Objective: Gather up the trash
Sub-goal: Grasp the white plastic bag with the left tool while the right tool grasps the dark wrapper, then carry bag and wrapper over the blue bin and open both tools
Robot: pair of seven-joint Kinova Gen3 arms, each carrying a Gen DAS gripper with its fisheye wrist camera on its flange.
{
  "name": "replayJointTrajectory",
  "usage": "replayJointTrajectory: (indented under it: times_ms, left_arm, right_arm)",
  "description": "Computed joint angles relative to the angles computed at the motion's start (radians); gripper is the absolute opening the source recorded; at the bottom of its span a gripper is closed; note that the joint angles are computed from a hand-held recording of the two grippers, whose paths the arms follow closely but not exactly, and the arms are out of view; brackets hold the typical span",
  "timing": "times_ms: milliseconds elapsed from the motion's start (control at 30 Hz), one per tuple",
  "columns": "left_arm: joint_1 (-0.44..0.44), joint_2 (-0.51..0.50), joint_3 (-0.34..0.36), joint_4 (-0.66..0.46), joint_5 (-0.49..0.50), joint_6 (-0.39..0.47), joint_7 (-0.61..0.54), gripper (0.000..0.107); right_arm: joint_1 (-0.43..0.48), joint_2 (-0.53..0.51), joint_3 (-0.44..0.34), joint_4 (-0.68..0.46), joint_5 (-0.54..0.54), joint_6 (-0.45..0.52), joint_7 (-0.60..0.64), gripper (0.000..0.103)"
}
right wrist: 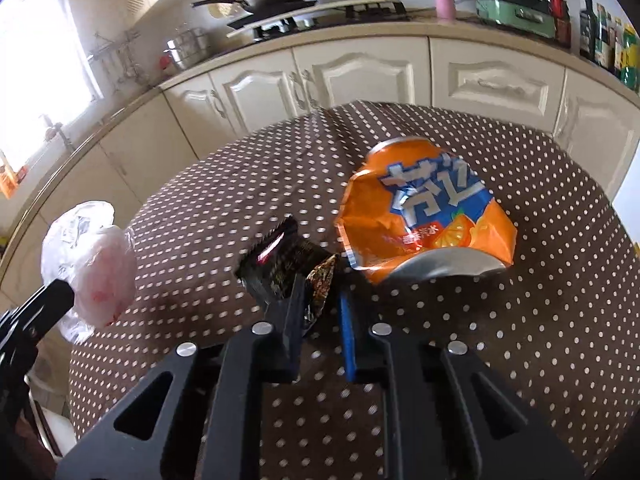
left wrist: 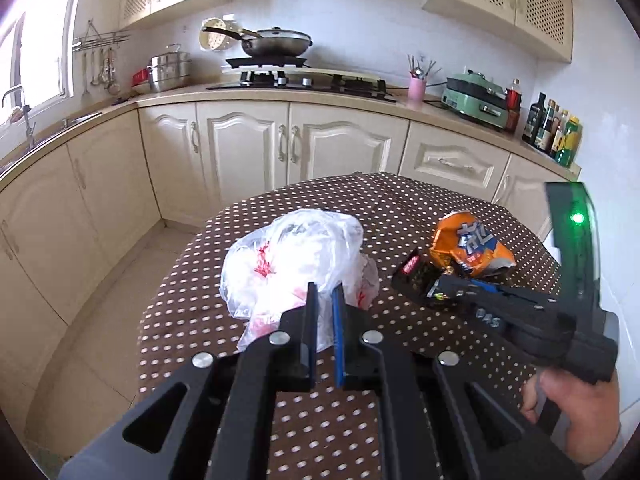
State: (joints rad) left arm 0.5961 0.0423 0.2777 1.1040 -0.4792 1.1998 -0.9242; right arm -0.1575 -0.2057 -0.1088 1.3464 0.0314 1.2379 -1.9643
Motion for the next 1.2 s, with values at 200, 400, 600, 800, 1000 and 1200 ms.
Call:
replayJointTrajectory:
  times_ms: [200,400,600,800,1000,1200]
  left_arm:
    - [-0.088,-0.113,-0.009,0.102,0.07,-0.038,0.004,0.006]
    - [-0.193,-0.285,-0.029,0.241,0.115,-0.037,0.006,0.006]
    - [-0.291,-0.447,-0.119,0.358,0.176,0.014,-0.046,0.006]
    - [-0.371,-0.557,-0.241,0.463,0.231,0.052,-0.127,0.006]
    - [-0.435,-0.624,-0.401,0.615,0.296,0.056,-0.217,0.006]
    - [-0.481,-0.612,-0.516,0.747,0.365,0.006,-0.316,0.006]
  right_arm:
    - [-0.047,-0.044,-0.053,-0.012,-0.022,-0.019,0.036,0.012]
    - [-0.125,-0.011,-0.17,-0.064,-0.005,-0.034,0.001,0.012]
    - [-0.263,0.079,-0.307,-0.12,0.078,-0.055,-0.086,0.012]
    - [-0.427,0.215,-0.376,-0.174,0.169,-0.066,-0.161,0.012]
    - [-0.583,0.349,-0.368,-0.202,0.222,-0.069,-0.2,0.012]
    - [-0.699,0.443,-0.315,-0.198,0.231,-0.066,-0.231,0.012]
